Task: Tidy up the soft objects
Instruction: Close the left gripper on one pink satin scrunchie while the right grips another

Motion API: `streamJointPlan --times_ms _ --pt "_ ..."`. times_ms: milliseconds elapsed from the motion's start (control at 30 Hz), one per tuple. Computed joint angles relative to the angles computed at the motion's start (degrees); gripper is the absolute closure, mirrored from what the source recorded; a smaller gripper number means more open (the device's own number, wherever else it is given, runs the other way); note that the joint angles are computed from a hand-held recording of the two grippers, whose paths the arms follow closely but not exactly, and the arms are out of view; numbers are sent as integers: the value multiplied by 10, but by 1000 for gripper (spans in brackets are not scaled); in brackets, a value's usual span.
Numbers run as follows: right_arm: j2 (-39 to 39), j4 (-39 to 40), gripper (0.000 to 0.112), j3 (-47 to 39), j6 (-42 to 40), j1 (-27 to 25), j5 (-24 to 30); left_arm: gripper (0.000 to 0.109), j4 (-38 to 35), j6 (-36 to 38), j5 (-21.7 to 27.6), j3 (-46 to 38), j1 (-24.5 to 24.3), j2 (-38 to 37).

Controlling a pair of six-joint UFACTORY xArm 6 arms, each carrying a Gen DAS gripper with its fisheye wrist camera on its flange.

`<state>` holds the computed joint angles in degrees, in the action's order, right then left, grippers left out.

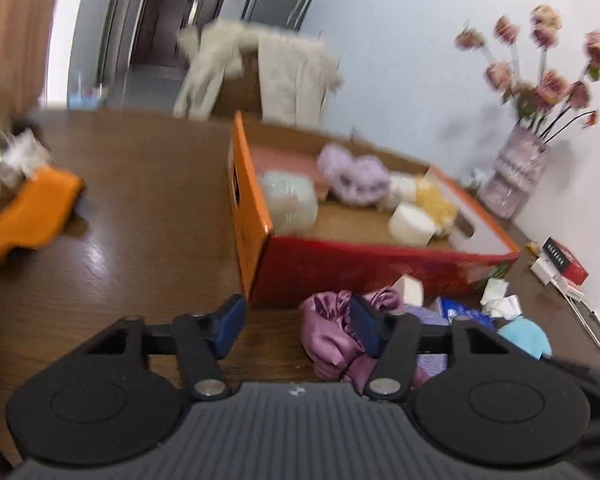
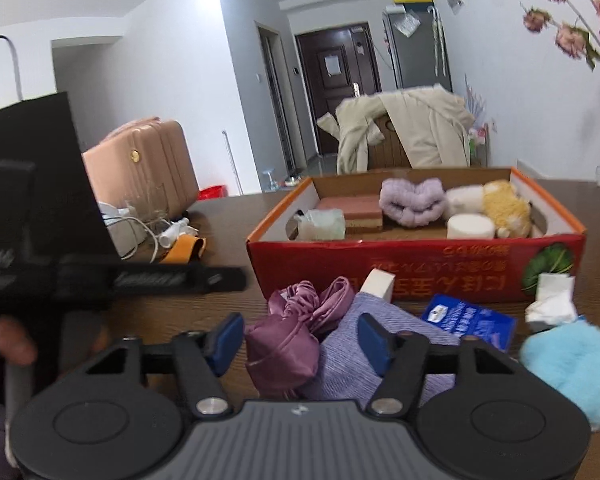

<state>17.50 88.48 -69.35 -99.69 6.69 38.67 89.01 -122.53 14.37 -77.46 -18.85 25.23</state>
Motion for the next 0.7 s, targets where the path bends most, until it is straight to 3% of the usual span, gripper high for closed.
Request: streamJointPlan --times_ms 67,133,200,267,500,633,700 --pt "13 -23 60 -9 22 3 4 60 -5 9 -16 -24 7 25" --pt "22 -33 61 -16 31 2 14 84 6 -2 -44 -34 16 38" --pt "28 -48 73 -21 40 -2 23 91 46 -50 -70 -38 25 42" --pt "34 -69 88 -28 52 -6 37 93 62 -61 -48 -23 15 28" --pt "20 -70 105 -20 39 -37 62 95 88 -151 60 103 -58 -76" --pt "12 -75 105 -8 34 -55 74 95 37 -176 140 147 -130 -106" --pt "4 -71 95 3 34 -63 78 95 -11 -164 200 148 -167 -104"
